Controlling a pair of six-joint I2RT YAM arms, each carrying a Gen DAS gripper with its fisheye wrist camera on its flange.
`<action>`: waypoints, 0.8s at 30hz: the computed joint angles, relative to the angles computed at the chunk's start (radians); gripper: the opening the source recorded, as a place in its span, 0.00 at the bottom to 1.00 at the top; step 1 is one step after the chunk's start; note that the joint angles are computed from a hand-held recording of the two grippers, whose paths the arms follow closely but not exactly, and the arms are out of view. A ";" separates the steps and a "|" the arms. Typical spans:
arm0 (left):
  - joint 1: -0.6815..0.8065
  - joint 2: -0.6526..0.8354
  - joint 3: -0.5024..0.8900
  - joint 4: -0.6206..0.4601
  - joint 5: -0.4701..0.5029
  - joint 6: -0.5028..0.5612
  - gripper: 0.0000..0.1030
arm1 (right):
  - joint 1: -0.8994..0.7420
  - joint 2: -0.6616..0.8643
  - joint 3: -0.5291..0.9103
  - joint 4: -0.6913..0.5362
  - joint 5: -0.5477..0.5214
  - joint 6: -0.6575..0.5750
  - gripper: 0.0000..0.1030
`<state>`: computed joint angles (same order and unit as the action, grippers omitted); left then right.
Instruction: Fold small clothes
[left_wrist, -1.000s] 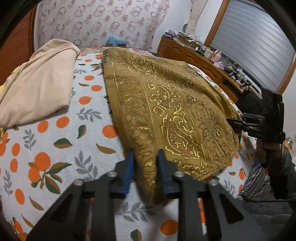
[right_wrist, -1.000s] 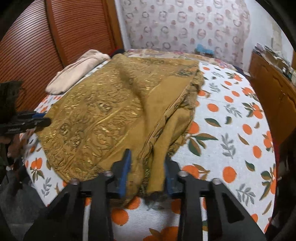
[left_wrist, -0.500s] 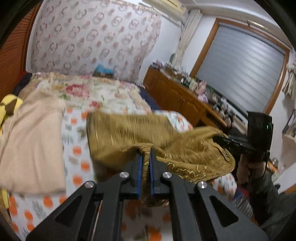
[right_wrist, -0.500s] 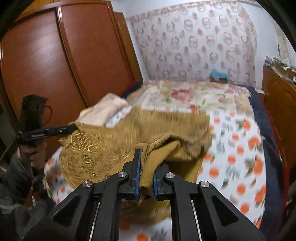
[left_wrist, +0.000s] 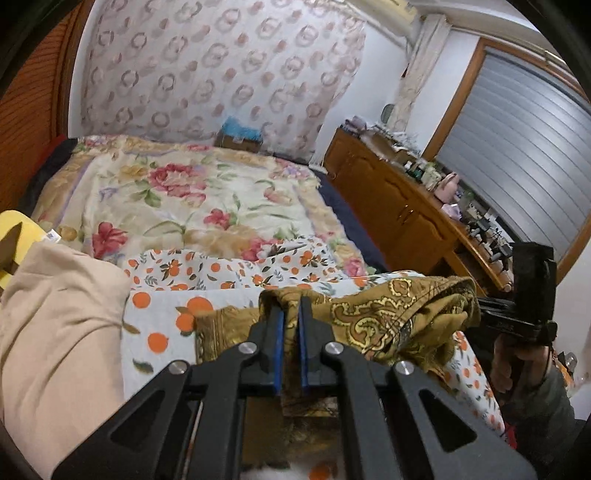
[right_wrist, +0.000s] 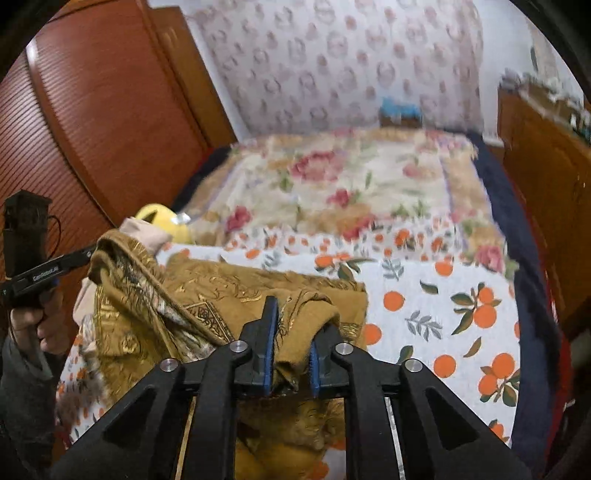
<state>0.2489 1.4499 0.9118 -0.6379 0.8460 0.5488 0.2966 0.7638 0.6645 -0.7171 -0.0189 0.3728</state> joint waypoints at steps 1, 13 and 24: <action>-0.013 0.023 0.008 0.018 -0.008 -0.012 0.03 | -0.032 0.009 -0.004 -0.001 -0.026 -0.019 0.17; -0.072 0.115 0.071 0.029 -0.070 -0.007 0.05 | -0.152 -0.109 0.016 -0.102 -0.046 -0.099 0.46; 0.020 -0.033 0.087 -0.188 -0.015 0.210 0.29 | 0.773 0.040 -0.027 -0.050 0.381 0.294 0.46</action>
